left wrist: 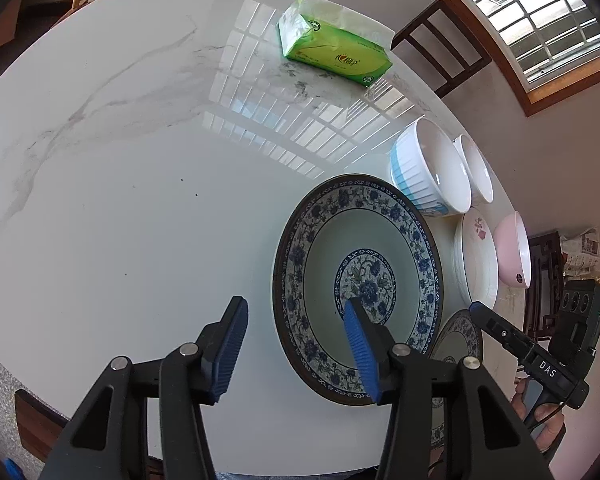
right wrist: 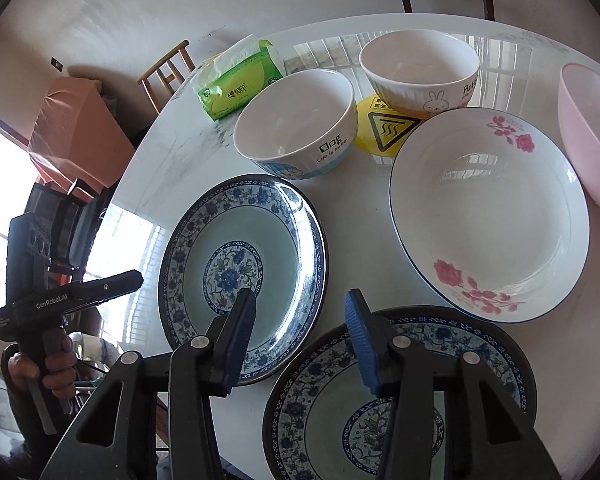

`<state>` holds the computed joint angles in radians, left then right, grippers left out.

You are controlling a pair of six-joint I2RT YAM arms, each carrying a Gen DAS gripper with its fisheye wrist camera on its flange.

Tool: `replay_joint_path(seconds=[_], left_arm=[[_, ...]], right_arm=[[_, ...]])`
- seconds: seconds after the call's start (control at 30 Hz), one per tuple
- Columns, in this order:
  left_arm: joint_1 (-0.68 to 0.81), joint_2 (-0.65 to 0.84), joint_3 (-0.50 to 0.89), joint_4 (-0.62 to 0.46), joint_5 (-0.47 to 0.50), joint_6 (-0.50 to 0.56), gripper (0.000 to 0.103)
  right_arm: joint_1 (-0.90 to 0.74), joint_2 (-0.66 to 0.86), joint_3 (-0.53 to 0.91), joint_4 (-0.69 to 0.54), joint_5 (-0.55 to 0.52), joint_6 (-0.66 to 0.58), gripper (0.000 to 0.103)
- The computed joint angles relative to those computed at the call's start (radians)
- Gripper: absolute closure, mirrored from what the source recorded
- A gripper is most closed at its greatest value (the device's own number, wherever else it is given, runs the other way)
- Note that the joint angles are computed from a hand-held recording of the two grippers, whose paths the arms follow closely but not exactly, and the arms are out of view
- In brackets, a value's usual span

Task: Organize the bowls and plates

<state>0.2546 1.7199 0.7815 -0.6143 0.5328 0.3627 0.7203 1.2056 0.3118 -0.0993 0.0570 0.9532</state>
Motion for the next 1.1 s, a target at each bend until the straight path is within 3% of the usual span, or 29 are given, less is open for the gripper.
replay_joint_path(seconds=[0.3,0.5,1.1], left_arm=[[-0.005,0.044,0.018,0.008,0.026,-0.002,0.053],[-0.009,0.08,0.028,0.023,0.02,-0.012,0.06],[-0.017,0.152,0.052,0.053,0.004,-0.01,0.07]], right_arm=[[-0.05,0.088,0.008,0.079,-0.058,-0.03,0.064],[-0.067,0.118,0.018,0.085,-0.064,-0.045,0.065],[-0.171,0.274,0.046,0.176,-0.146,-0.156,0.081]])
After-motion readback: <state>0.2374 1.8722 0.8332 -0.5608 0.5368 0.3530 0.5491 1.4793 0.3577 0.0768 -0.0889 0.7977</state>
